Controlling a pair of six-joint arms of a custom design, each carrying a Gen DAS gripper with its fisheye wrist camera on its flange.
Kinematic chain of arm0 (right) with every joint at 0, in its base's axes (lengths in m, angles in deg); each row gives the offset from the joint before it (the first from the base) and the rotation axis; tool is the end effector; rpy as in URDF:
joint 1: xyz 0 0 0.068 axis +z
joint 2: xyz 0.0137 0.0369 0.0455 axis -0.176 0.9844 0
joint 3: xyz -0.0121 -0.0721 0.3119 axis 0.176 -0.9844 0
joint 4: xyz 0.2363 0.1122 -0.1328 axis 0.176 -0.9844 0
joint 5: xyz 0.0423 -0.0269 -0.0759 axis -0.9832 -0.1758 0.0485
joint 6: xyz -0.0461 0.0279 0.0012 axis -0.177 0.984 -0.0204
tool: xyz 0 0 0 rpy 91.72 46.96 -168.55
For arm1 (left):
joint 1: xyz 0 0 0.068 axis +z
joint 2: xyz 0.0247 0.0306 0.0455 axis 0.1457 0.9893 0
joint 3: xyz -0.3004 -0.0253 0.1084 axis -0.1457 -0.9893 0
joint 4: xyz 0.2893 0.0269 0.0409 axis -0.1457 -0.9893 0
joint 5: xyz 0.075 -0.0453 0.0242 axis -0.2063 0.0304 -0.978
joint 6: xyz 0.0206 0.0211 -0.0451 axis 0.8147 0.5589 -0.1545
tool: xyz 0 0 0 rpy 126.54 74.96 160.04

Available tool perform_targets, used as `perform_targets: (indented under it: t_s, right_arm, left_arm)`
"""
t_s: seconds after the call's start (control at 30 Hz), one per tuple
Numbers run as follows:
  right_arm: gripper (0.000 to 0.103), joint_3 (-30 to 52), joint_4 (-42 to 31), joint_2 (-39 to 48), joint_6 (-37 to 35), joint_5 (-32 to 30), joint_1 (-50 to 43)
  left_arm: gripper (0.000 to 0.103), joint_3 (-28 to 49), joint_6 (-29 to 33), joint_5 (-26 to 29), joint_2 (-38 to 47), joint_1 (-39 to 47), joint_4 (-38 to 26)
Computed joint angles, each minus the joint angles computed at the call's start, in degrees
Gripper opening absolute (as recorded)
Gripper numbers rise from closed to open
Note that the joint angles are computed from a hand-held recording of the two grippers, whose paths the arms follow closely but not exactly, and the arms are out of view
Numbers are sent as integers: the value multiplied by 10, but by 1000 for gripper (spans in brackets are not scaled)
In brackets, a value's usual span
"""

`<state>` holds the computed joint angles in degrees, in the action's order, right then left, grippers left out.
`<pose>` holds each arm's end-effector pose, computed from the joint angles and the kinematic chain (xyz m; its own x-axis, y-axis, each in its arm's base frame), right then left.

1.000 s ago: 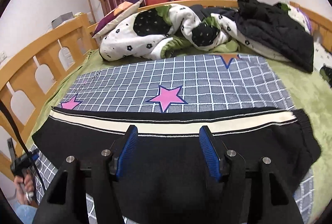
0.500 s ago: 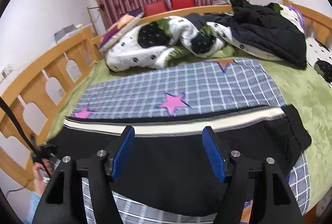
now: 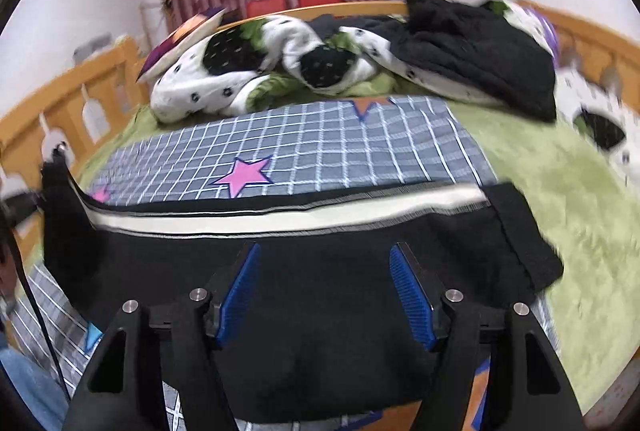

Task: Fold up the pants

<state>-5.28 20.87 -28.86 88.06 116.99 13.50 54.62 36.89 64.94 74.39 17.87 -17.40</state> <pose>0.1922 0.0657 0.2754 -0.5780 0.3436 -0.7402 0.3725 0.9181 0.1354 0.3915 0.0515 0.2875 -0.5006 0.5288 -0.6854 0.5625 0.8005 0.2068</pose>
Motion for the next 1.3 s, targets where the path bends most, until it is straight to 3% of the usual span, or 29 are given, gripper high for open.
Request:
perform_targets:
  t_s: [0.2,0.3,0.37,0.4,0.47,0.53,0.6,0.67,0.7,0.8,0.87,1.07,1.2,1.3]
  right_arm:
    - [66,-70,-22,-88,-9,-31,-55]
    - [66,-94,-30,-113,-5,-44,-59]
    - [66,-103,-34,-119,0,-57,-60]
    - [66,-105,-31,-117,0,-64,-58]
    - [66,-101,-27,-100,7,-55,-39]
    - [66,-92,-19,-75,18,-33,-7]
    - [66,-83,-4,-51,30,-27,15]
    - [66,-74,21,-25,45,-35,36]
    - [66,-67,39,-6,49,-43,46]
    - [67,-43,76,37,31,-58,65]
    - [67,-20,96,76,21,-54,79]
    - [67,26,182,217,62,-150,64]
    - [66,62,234,324,87,-202,52]
    - [51,85,253,397,109,-238,43]
  left_arm:
    - [8,-159,115,-59,-52,-129,13]
    - [9,-258,161,-129,-93,-171,86]
    - [19,-309,194,-119,-133,-169,133]
    - [22,-311,202,-108,-143,-163,120]
    - [30,-279,236,-54,-164,-130,3]
    - [30,-266,256,-32,-192,-105,-49]
    - [35,-251,270,7,-220,-69,-79]
    - [55,-240,256,16,-234,-38,-79]
    - [56,-223,240,25,-225,-17,-82]
    - [56,-149,184,44,-161,43,-112]
    - [62,-105,132,32,-108,74,-107]
    - [62,79,-17,-2,75,160,-128]
    - [62,207,-72,5,184,190,-173]
    - [62,293,-89,17,252,201,-222]
